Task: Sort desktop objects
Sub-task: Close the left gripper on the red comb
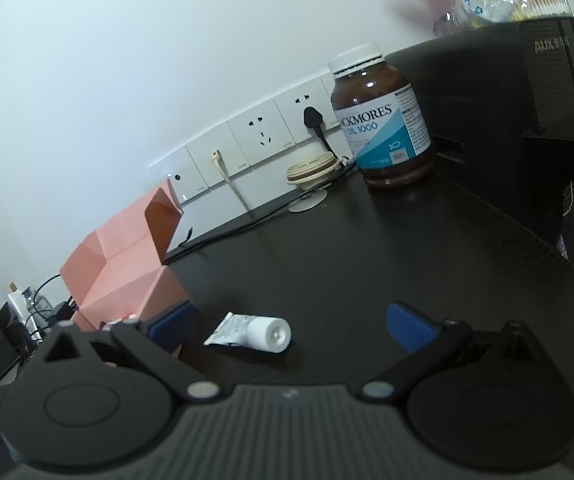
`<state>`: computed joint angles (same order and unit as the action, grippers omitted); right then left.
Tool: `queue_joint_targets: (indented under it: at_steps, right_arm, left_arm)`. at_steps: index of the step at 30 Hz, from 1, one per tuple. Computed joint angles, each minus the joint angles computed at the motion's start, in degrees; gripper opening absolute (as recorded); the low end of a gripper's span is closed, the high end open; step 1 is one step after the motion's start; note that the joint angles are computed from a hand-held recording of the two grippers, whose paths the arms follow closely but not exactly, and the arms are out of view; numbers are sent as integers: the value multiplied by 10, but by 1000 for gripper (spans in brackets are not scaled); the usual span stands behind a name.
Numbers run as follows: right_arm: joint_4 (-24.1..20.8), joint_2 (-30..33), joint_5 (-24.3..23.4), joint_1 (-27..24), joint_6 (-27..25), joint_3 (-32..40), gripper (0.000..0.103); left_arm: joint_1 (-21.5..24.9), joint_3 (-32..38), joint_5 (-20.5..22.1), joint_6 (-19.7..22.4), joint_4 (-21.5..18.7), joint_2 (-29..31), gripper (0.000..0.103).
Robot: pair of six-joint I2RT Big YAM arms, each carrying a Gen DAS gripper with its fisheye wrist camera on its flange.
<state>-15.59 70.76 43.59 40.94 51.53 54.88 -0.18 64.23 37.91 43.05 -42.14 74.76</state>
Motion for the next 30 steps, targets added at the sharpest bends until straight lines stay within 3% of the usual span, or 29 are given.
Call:
queue_joint_targets:
  at_steps: [15, 22, 30]
  right_arm:
    - [-13, 3, 15, 3, 10, 4, 102]
    - [-19, 4, 21, 4, 10, 7, 102]
    - [-23, 5, 31, 7, 13, 9, 102]
  left_arm:
    - [75, -5, 43, 26, -9, -7, 39]
    - [117, -29, 91, 38, 28, -32, 39]
    - [129, -45, 114, 19, 71, -46, 39]
